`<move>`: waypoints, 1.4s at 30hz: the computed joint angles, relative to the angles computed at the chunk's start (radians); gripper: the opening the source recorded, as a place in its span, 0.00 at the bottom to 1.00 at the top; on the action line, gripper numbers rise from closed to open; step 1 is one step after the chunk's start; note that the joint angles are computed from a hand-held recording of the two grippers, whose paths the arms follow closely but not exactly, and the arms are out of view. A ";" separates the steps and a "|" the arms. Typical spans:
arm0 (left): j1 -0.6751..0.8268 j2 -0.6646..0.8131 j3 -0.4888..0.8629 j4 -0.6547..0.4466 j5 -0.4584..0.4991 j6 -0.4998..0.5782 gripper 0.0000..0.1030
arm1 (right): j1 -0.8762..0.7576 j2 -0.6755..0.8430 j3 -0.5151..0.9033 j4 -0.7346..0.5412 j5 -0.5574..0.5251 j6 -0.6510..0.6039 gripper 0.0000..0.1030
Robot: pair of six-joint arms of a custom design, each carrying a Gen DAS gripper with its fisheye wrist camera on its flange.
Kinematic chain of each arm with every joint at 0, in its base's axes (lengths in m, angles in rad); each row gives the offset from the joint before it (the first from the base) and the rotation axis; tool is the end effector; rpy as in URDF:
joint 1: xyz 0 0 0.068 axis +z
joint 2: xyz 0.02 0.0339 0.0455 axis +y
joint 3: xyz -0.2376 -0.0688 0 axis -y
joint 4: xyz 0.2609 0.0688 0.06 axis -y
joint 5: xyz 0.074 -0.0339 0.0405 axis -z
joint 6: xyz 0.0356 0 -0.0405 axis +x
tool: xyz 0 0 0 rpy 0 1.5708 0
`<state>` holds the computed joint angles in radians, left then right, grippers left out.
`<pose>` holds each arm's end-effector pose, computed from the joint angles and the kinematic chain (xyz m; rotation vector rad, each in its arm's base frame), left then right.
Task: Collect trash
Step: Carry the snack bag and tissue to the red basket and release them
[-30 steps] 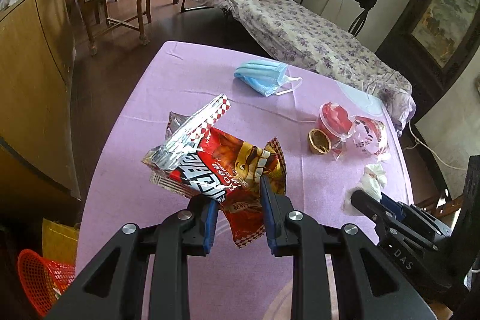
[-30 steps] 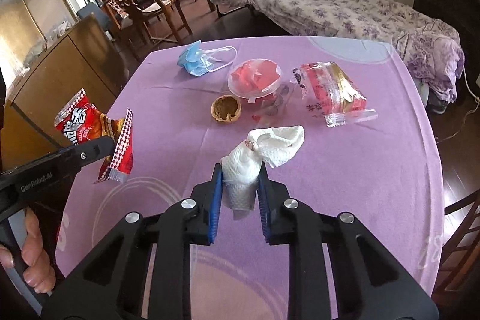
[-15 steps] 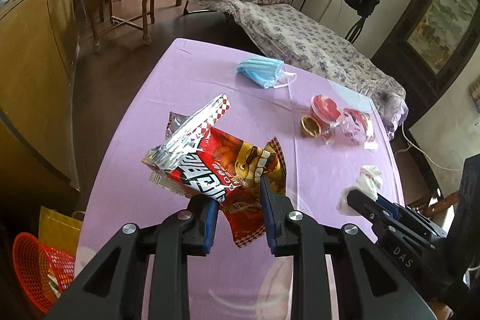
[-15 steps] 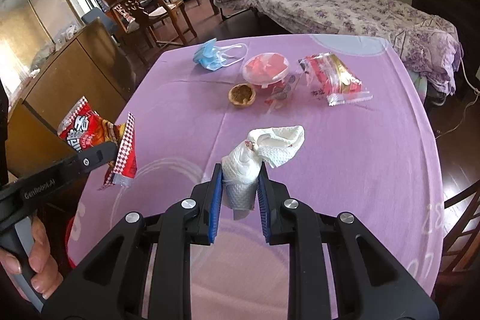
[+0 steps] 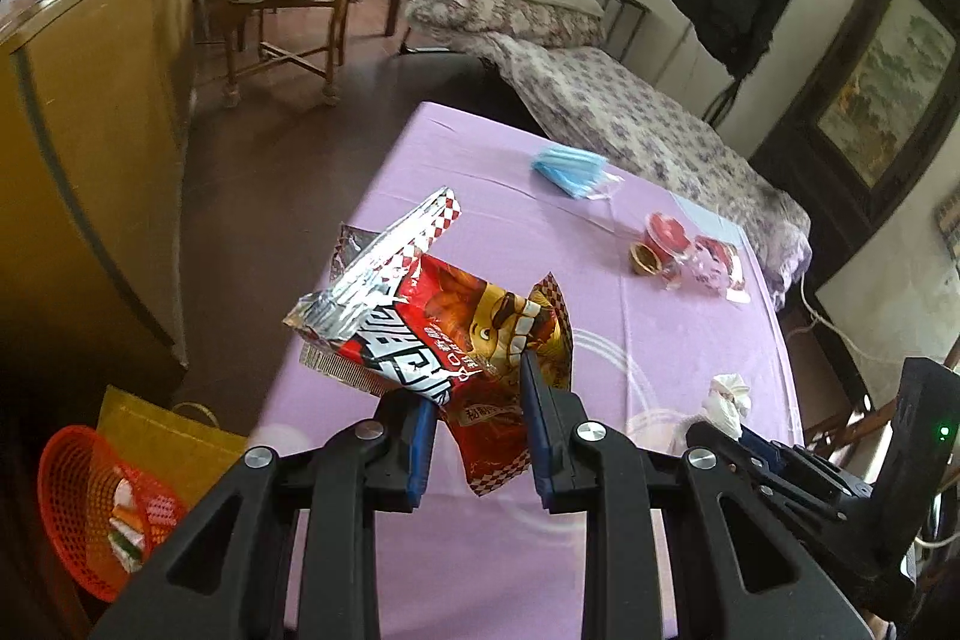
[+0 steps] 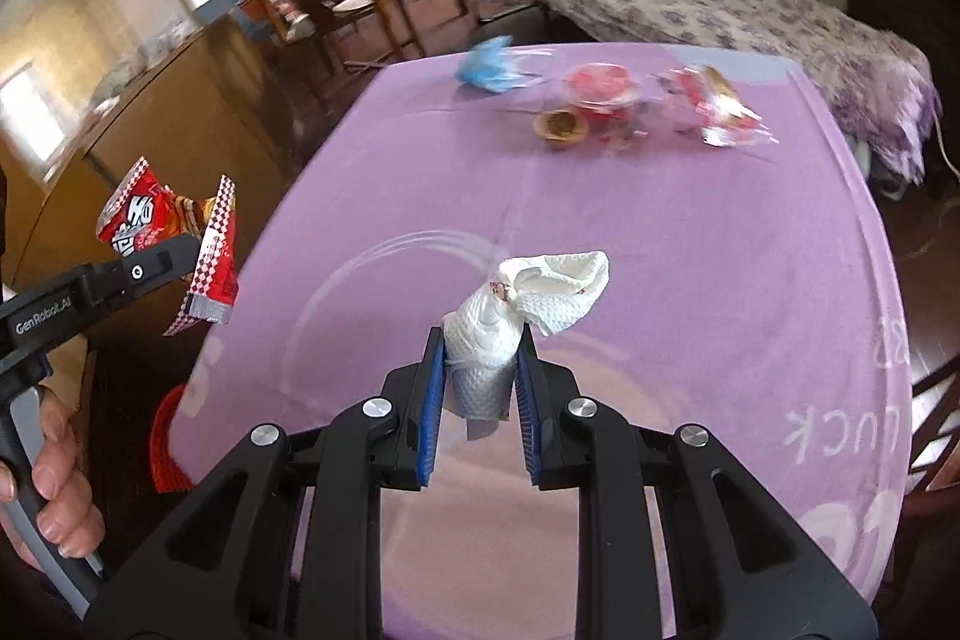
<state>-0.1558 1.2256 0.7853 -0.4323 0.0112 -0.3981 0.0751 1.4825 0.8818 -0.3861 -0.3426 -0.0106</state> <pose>0.2683 -0.0425 0.1962 -0.2924 2.4432 -0.2582 0.3057 0.0350 0.1625 -0.2400 2.5245 0.4624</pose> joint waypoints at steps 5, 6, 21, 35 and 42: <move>0.162 -0.216 -0.115 -0.089 0.048 0.060 0.26 | 0.142 -0.081 -0.003 -0.043 -0.021 0.027 0.23; 0.208 -0.263 -0.138 -0.114 0.063 0.079 0.26 | 0.195 -0.089 0.008 -0.050 -0.024 0.038 0.23; 1.053 -0.302 -0.250 -0.254 0.320 0.562 0.26 | 0.755 0.157 0.307 -0.094 0.126 0.124 0.23; 1.380 0.056 -0.126 -0.134 0.330 0.738 0.26 | 0.963 0.564 0.761 -0.290 0.113 0.152 0.23; 1.424 0.225 -0.075 -0.053 0.282 0.735 0.26 | 1.017 0.798 1.051 -0.434 0.076 0.209 0.23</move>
<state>1.2679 1.4507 0.7098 -0.4858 0.2932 0.3364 1.0925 2.2809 1.9332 -0.8201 -0.2665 0.1982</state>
